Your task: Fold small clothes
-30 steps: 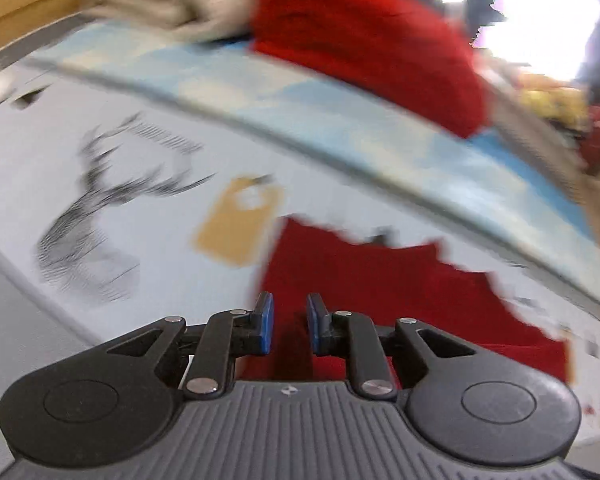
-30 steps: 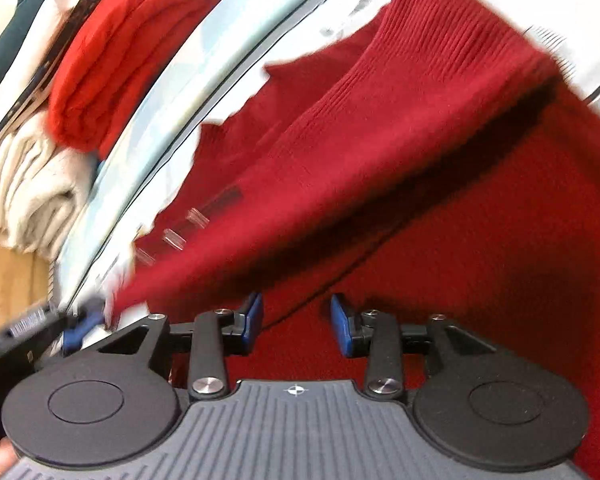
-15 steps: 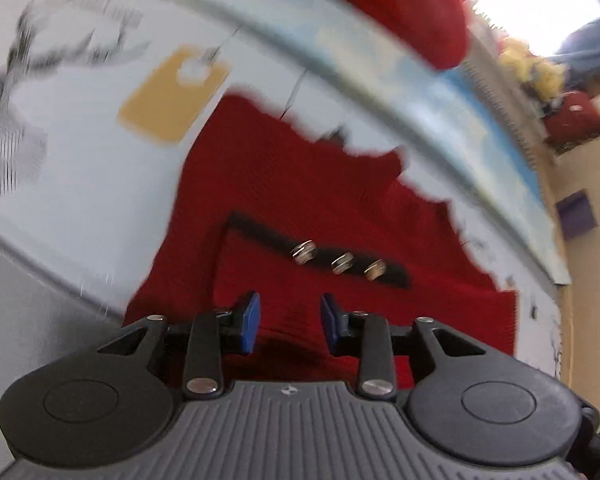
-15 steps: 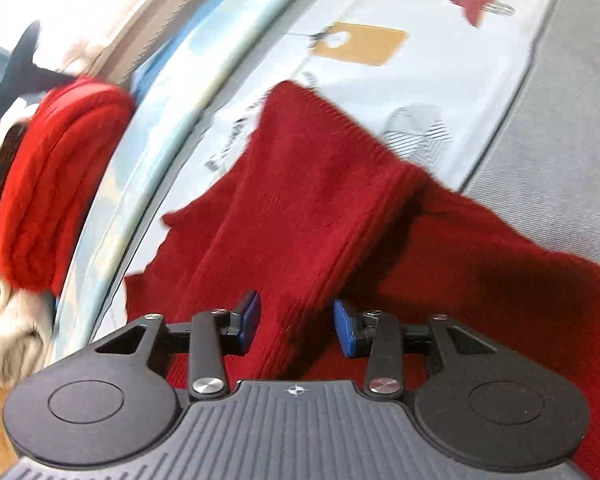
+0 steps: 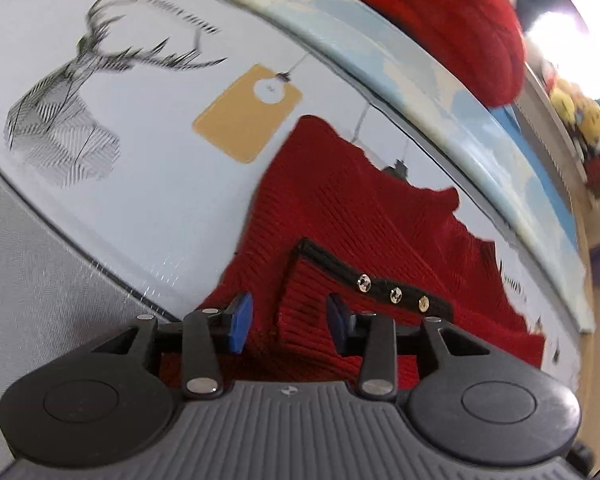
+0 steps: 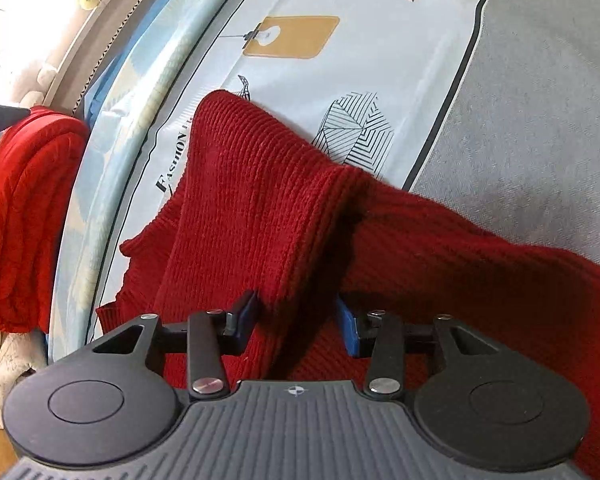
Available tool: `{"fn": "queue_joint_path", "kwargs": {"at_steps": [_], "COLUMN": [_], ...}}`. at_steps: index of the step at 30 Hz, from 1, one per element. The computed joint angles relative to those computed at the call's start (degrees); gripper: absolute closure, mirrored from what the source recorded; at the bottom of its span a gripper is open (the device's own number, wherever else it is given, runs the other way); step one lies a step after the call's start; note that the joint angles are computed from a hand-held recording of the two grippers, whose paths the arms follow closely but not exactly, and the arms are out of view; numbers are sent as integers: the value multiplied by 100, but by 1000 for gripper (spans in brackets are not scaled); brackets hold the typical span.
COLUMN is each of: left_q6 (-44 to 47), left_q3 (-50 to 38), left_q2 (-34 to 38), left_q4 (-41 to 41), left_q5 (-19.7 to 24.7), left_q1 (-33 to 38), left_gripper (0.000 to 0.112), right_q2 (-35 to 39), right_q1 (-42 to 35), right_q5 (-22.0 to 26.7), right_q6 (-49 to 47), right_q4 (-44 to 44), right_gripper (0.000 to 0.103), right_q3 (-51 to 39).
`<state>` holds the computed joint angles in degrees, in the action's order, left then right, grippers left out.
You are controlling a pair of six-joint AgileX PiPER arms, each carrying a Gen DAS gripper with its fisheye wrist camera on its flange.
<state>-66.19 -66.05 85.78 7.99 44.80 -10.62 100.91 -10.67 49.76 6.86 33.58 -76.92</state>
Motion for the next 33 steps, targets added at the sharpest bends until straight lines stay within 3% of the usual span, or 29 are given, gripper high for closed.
{"fn": "queue_joint_path", "kwargs": {"at_steps": [10,12,13,14,20,23,25,28,33], "left_q6": [454,402,391,283,-1126,-520,-186,-693,-742], "left_q3": [-209,-266,-356,-384,-393,-410,-525,-414,-522], "left_q2": [329,344,363,330,52,201,407,243,176], "left_q4": [43,229,465,764,2797,2079,1462,1739,2038], "left_q5": [38,111,225,246,546,423,599,631,564], "left_q1": [-173,-249,-343,-440,-947,-678,-524,-617,-746], "left_gripper": [70,87,106,111,111,110,109,106,99], "right_q2": [-49,-144,-242,-343,-768,-741,-650,-582,-707], "right_q1": [131,207,280,370,713,618,521,403,346], "right_q5": [-45,-105,-155,-202,-563,-621,-608,-632,-986], "right_q6": [68,72,67,20,-664,-980,-915,-664,-956], "right_q4": [-66,-128,-197,-250,-68,136,74,-136,-2], "right_gripper": [58,58,58,58,57,57,57,56,56], "right_q3": [31,106,177,249,523,464,366,258,309]}}
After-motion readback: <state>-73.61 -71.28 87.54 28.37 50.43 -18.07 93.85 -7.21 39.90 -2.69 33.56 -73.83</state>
